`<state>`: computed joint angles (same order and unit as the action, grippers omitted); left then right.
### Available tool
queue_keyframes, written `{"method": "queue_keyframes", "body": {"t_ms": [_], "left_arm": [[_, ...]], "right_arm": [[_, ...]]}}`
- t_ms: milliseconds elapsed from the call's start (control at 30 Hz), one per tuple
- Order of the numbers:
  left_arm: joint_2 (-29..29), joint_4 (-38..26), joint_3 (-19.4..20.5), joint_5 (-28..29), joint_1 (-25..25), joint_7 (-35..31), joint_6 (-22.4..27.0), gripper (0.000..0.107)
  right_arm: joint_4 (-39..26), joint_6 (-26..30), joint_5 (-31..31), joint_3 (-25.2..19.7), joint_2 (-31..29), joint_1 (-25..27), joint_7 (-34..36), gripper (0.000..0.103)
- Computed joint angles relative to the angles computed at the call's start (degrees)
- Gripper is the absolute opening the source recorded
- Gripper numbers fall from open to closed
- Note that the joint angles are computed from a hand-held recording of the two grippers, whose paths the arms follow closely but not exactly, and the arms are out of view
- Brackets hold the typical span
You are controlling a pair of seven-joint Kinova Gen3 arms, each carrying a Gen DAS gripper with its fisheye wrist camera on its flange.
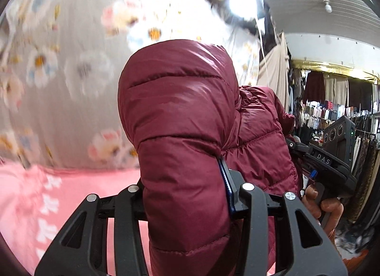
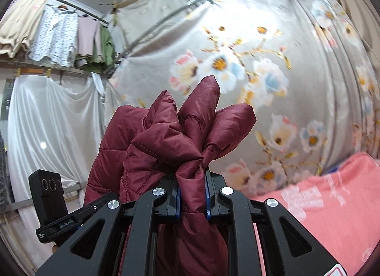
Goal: Fold large clothes
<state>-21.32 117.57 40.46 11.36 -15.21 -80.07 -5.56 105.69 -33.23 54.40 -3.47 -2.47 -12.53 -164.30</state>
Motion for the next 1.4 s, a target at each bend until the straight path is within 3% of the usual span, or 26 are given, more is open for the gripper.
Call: {"method": "queue_keyframes", "body": {"t_ms": [200,367,500,633,733,867,967,1133,1200,1333,1400], "left_arm": [[-3.72,1.73,-11.67,-3.30,7.08,-1.27,-1.26,0.042],[-4.80,2.62,-16.53,-4.35,7.51,-3.13,-1.77,0.043],[-3.56,2.47,-19.95,-12.60,7.37,3.34,-0.93,0.043],[1.58,2.44,-24.89,-21.92,8.66,10.92,-1.70,0.043],[6.04,2.02,-26.08,-28.91,7.68,17.60,-1.99,0.043],[13.90,0.91,-32.84,-38.23,11.67,25.66,-2.88,0.043],[20.36,-0.10,-40.80,-45.19,17.51,32.42,-4.53,0.043],[29.05,-1.96,-50.15,-56.07,23.21,44.07,-8.28,0.043],[32.89,-3.29,-52.03,-60.31,23.64,48.68,-9.69,0.043],[38.08,-5.16,-51.29,-60.19,21.95,48.66,-10.84,0.043],[39.97,-5.73,-48.91,-60.03,19.42,48.09,-11.34,0.043]], "right_arm": [[-5.73,3.88,-3.41,-3.11,2.05,-3.50,4.54,0.015],[-12.81,9.77,-5.45,-6.08,7.46,-6.60,8.04,0.015],[-18.79,14.83,-3.61,-9.20,13.32,-7.15,6.52,0.015],[-25.78,21.66,3.87,-18.30,21.31,-2.99,0.73,0.015],[-30.15,28.52,10.15,-25.33,27.20,-1.16,-2.09,0.015],[-34.63,37.54,9.88,-35.39,34.99,1.66,4.51,0.015],[-38.90,43.92,8.28,-42.47,41.70,3.19,10.68,0.015],[-44.99,49.76,2.28,-45.66,49.66,2.49,20.14,0.015],[-47.29,51.92,-0.02,-47.26,52.39,2.47,23.65,0.015],[-51.69,54.45,-3.74,-46.95,56.78,0.95,28.23,0.015],[-53.67,55.49,-5.61,-47.35,58.63,0.53,31.06,0.015]]}}
